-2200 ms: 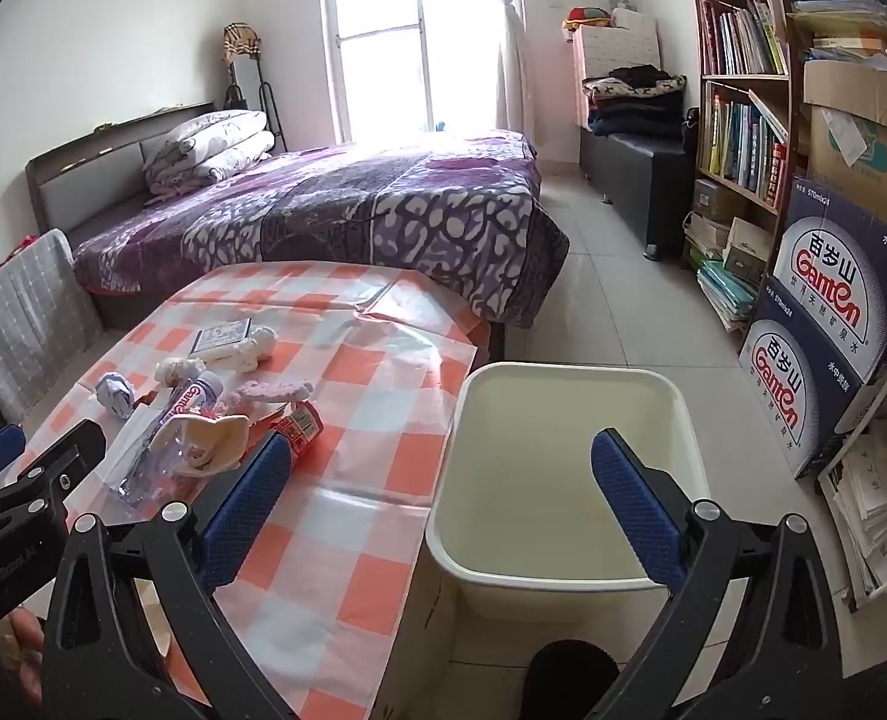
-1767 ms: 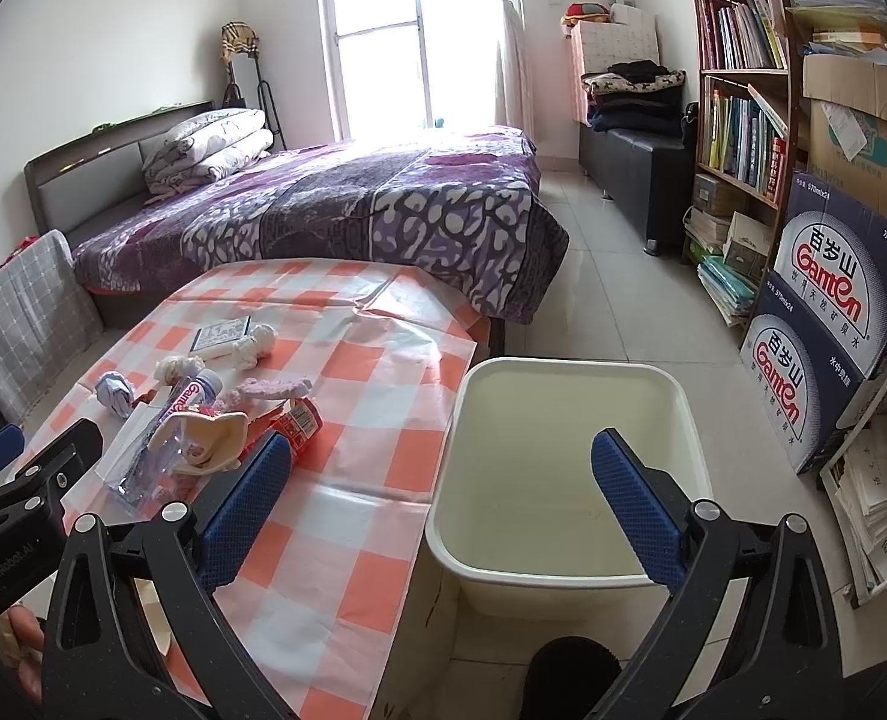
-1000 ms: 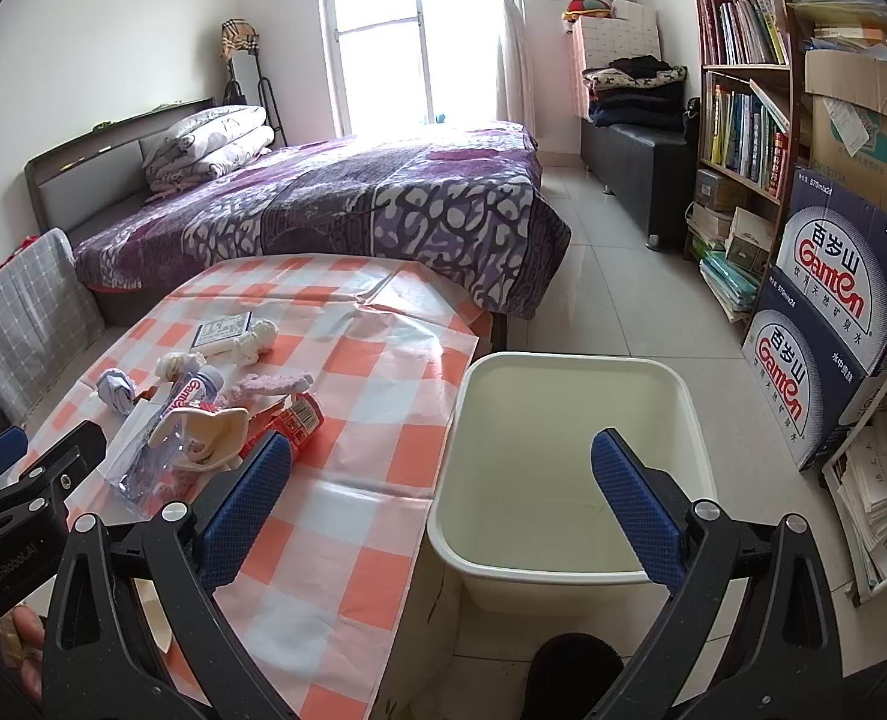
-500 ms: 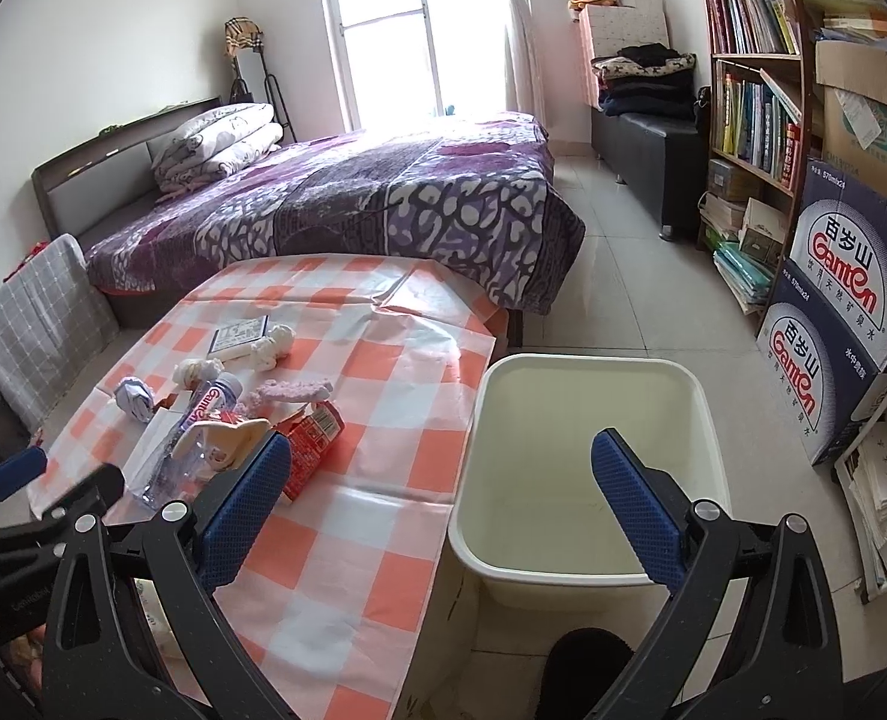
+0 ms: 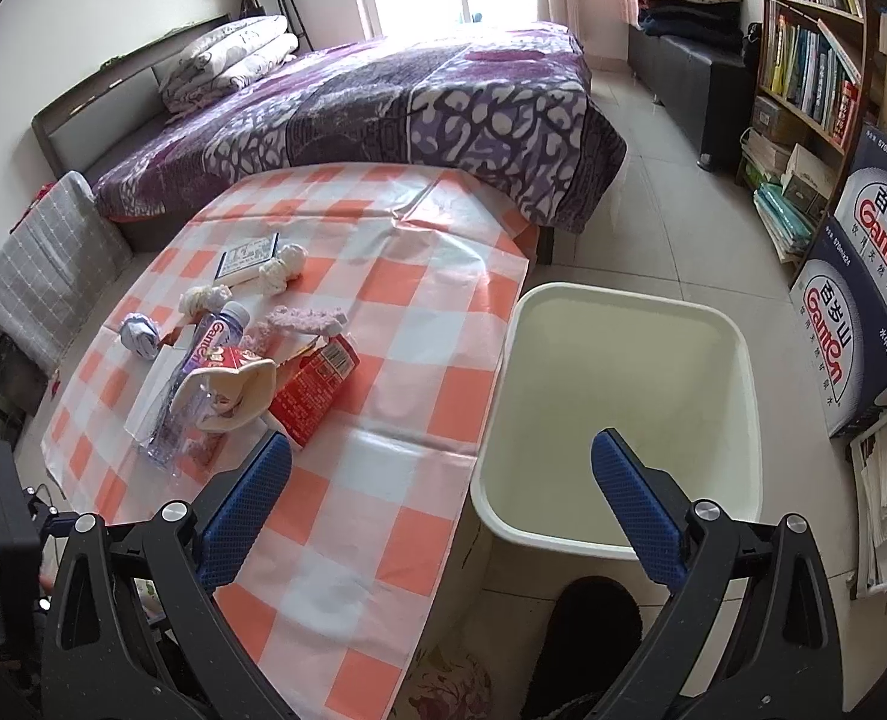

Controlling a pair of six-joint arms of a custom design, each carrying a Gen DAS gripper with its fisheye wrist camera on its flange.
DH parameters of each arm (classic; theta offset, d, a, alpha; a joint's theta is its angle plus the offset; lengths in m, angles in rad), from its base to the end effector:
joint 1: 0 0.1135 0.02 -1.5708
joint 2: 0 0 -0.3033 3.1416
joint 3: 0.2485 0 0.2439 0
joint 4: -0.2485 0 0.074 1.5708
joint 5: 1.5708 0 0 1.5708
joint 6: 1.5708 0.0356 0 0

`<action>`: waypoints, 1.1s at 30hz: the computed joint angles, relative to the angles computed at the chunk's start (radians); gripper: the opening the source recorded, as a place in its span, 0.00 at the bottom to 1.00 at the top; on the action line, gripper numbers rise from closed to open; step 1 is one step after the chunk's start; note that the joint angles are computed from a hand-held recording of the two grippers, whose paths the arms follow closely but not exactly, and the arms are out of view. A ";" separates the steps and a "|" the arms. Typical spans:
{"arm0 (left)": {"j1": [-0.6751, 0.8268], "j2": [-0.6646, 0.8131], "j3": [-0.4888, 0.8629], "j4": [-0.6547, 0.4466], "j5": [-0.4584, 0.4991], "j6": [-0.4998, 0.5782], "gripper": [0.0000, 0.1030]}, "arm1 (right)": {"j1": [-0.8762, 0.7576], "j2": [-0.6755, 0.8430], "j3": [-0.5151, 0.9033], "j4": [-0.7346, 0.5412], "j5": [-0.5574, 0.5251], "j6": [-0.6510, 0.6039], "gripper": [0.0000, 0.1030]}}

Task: Collect trash
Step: 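Grasp the floral paper cup with the left tool and lift it, then grasp the red snack packet with the right tool while the left tool holds the cup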

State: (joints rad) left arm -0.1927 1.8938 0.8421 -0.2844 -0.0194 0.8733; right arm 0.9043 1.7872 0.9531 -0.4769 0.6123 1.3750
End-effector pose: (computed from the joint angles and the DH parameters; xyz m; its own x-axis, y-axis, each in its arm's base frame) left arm 0.3055 -0.0589 0.1190 -0.4698 0.8724 -0.1349 0.8518 0.4881 0.1904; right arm 0.2108 0.2348 0.1753 -0.6576 0.4623 -0.5948 0.4787 0.8661 0.1439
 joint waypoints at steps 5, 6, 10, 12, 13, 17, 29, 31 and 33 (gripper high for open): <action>-0.006 0.075 -0.007 0.069 -0.026 0.058 0.93 | -0.020 0.035 0.005 0.049 -0.034 -0.041 0.93; -0.004 0.090 -0.001 0.072 -0.030 0.066 0.93 | -0.024 0.044 0.010 0.054 -0.039 -0.050 0.93; 0.021 0.124 0.043 0.070 -0.021 0.062 0.84 | -0.038 0.081 0.039 0.070 -0.062 -0.087 0.93; 0.046 0.137 0.116 -0.023 0.029 0.030 0.70 | -0.048 0.096 0.054 0.085 -0.074 -0.103 0.93; 0.059 0.137 0.150 -0.066 0.059 0.018 0.68 | -0.054 0.103 0.065 0.089 -0.081 -0.110 0.93; 0.096 0.105 0.243 -0.173 0.168 -0.018 0.67 | -0.078 0.125 0.121 0.109 -0.104 -0.171 0.93; 0.194 -0.003 0.432 -0.239 0.444 -0.382 0.66 | -0.155 0.257 0.428 0.063 -0.156 -0.555 0.93; 0.214 -0.016 0.467 -0.248 0.459 -0.464 0.66 | -0.164 0.300 0.491 0.034 -0.184 -0.650 0.93; 0.219 -0.010 0.505 -0.241 0.479 -0.526 0.67 | -0.172 0.347 0.549 0.020 -0.235 -0.727 0.93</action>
